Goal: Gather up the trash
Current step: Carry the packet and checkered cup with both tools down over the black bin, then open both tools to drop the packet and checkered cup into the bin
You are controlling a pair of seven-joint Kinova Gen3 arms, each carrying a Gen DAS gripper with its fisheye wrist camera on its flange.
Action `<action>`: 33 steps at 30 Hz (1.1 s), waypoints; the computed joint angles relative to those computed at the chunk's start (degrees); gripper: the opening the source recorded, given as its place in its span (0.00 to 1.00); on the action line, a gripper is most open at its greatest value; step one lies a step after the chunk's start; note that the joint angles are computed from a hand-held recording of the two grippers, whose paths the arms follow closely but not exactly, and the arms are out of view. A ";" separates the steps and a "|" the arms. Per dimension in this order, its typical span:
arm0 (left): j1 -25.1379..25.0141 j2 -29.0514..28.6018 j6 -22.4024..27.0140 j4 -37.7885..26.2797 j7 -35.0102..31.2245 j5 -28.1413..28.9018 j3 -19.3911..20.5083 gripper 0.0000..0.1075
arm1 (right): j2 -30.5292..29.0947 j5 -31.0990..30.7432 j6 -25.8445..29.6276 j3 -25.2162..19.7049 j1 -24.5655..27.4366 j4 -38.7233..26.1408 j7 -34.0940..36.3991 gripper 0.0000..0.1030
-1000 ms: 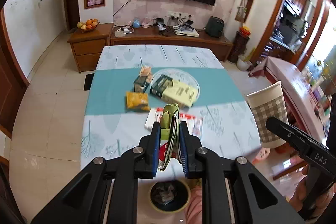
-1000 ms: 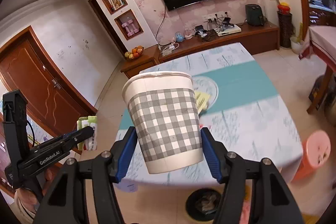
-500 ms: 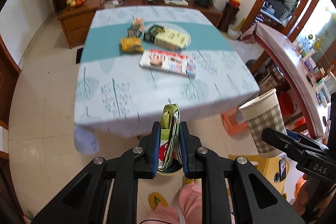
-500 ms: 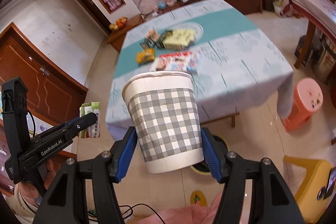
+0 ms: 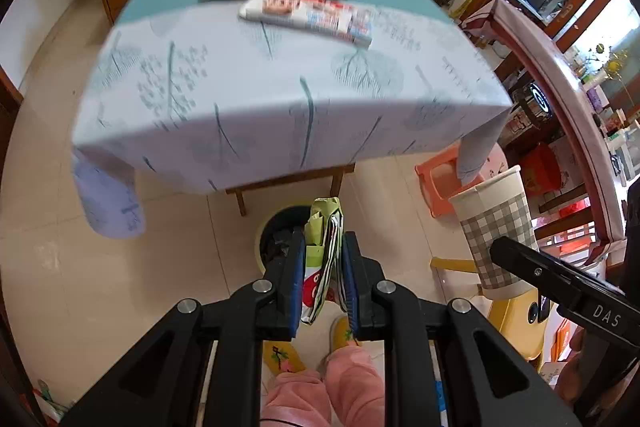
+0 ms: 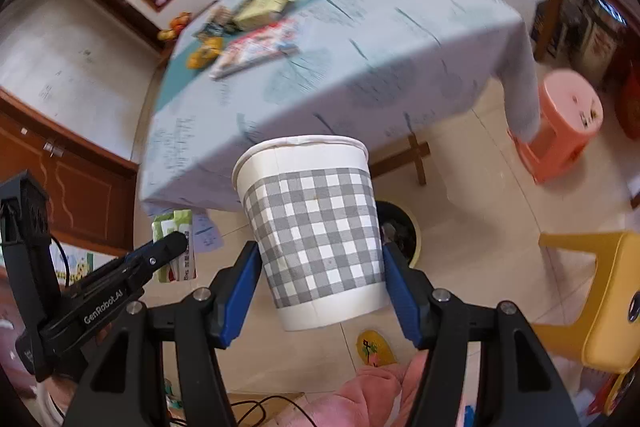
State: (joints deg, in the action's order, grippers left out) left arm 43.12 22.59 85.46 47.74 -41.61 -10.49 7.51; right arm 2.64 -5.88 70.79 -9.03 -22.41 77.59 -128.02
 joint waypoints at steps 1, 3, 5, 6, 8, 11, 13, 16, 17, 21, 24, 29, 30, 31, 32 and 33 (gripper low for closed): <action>-0.21 0.10 -1.25 1.27 0.20 0.44 0.07 0.15 | -0.21 -0.35 -1.27 0.28 0.37 1.91 -0.05 0.59; -0.40 0.57 -4.23 4.30 0.57 0.74 0.12 0.15 | -0.36 -1.25 -4.10 0.77 1.23 5.75 0.34 0.59; -0.68 1.35 -6.49 6.43 0.61 1.07 0.25 0.15 | -0.23 -2.46 -6.88 1.18 2.14 9.18 1.33 0.60; -0.97 1.83 -8.14 7.85 0.56 1.49 0.36 0.15 | 0.13 -3.11 -8.15 1.38 2.58 10.69 1.92 0.60; -1.23 2.84 -10.53 9.88 0.55 1.85 0.38 0.16 | 0.85 -5.02 -10.86 1.78 3.59 13.63 3.40 0.60; -2.07 4.97 -14.90 13.05 -0.35 2.95 0.54 0.17 | 2.54 -7.67 -15.14 2.07 4.86 17.88 6.12 0.60; -1.91 6.44 -17.40 14.63 -0.61 2.64 0.19 0.18 | 3.94 -8.79 -17.84 2.03 5.33 20.32 7.62 0.60; -1.42 8.57 -21.20 17.10 -0.57 1.75 -0.57 0.22 | 6.91 -10.52 -22.04 1.75 5.93 23.50 10.51 0.60; -1.33 9.00 -22.22 17.85 -0.45 1.60 -0.79 0.24 | 7.95 -11.13 -23.24 1.62 6.17 24.31 11.49 0.60; -1.64 11.40 -26.50 20.92 0.26 1.76 -1.48 0.38 | 12.16 -12.38 -27.00 1.11 6.49 26.06 13.91 0.60; -1.87 12.23 -28.47 23.23 1.42 1.91 -2.08 0.43 | 15.01 -12.04 -28.18 0.88 6.25 25.42 14.77 0.61; -3.31 10.93 -34.09 29.52 2.78 2.89 -2.19 0.56 | 19.09 -11.10 -28.94 0.45 5.45 23.29 15.50 0.61; -3.57 10.86 -34.61 30.21 2.76 2.81 -2.23 0.56 | 19.45 -10.77 -29.25 0.46 5.24 23.27 15.54 0.61; -3.75 11.02 -34.62 30.41 2.72 2.72 -2.25 0.56 | 20.20 -10.00 -29.34 0.65 4.60 22.63 15.17 0.61; -3.87 10.95 -34.57 30.62 2.74 2.66 -2.25 0.56 | 21.01 -9.17 -29.25 0.86 3.91 21.87 14.68 0.61; -3.85 10.87 -34.59 30.90 3.02 2.42 -2.47 0.56 | 21.78 -8.72 -29.16 0.85 3.54 21.17 14.48 0.62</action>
State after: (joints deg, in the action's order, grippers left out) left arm 39.27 33.46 50.87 78.64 -38.58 -8.07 5.04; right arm 24.41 -14.60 41.63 -8.19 -18.86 98.76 -113.53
